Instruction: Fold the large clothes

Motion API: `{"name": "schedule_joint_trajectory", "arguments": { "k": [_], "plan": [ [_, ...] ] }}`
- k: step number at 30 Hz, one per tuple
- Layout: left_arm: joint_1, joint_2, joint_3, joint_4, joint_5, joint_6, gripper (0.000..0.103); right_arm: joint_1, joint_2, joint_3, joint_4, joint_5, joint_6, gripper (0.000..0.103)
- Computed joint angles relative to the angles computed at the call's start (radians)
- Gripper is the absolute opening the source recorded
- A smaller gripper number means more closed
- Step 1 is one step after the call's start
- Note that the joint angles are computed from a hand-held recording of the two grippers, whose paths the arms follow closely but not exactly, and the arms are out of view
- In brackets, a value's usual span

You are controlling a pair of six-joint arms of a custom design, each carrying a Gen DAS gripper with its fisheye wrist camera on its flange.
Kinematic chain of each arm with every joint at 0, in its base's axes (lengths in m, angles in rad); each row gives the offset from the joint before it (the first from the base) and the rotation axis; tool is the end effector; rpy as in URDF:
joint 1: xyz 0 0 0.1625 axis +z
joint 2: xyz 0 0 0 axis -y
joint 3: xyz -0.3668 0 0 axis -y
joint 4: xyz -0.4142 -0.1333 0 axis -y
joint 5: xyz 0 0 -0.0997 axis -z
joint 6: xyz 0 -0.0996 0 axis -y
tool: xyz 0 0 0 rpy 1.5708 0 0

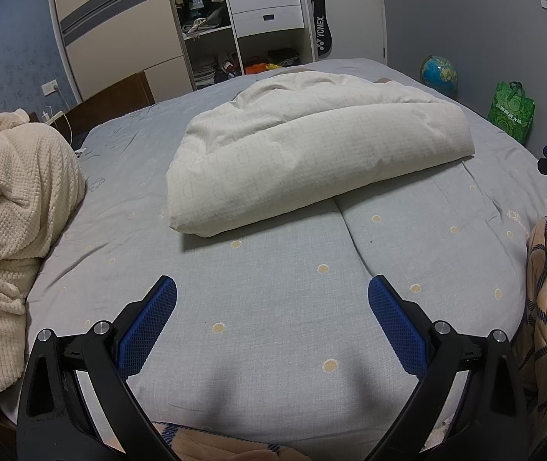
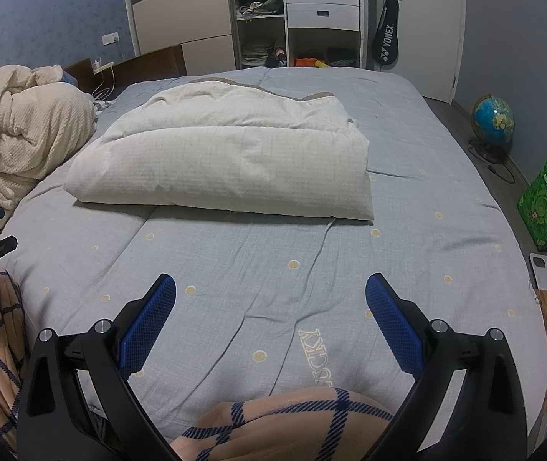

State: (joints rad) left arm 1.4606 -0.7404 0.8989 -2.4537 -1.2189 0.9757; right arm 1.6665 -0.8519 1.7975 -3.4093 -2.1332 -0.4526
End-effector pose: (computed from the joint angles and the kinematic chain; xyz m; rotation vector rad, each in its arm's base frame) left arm 0.0768 -0.8299 0.3406 1.1246 2.1831 -0.6601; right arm 0.1383 -0.6017 0.1275 0.3135 -2.2778 0.9562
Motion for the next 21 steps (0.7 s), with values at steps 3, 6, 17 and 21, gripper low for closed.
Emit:
{"name": "schedule_joint_trajectory", "arguments": {
  "k": [3, 6, 17, 21],
  "plan": [
    [0.0, 0.001, -0.002, 0.001, -0.001, 0.0, 0.096, 0.001, 0.0, 0.0, 0.001, 0.0, -0.003, 0.095],
    [0.001, 0.0, -0.002, 0.004, -0.004, -0.003, 0.096, -0.001, -0.002, 0.002, 0.001, 0.002, -0.006, 0.095],
    [0.003, 0.003, -0.008, 0.014, -0.004, -0.007, 0.096, -0.001, -0.002, 0.002, 0.001, 0.003, -0.005, 0.095],
    [0.004, 0.005, -0.012, 0.018, -0.002, -0.007, 0.096, 0.0, -0.002, 0.002, 0.001, 0.003, -0.004, 0.095]
  ]
}}
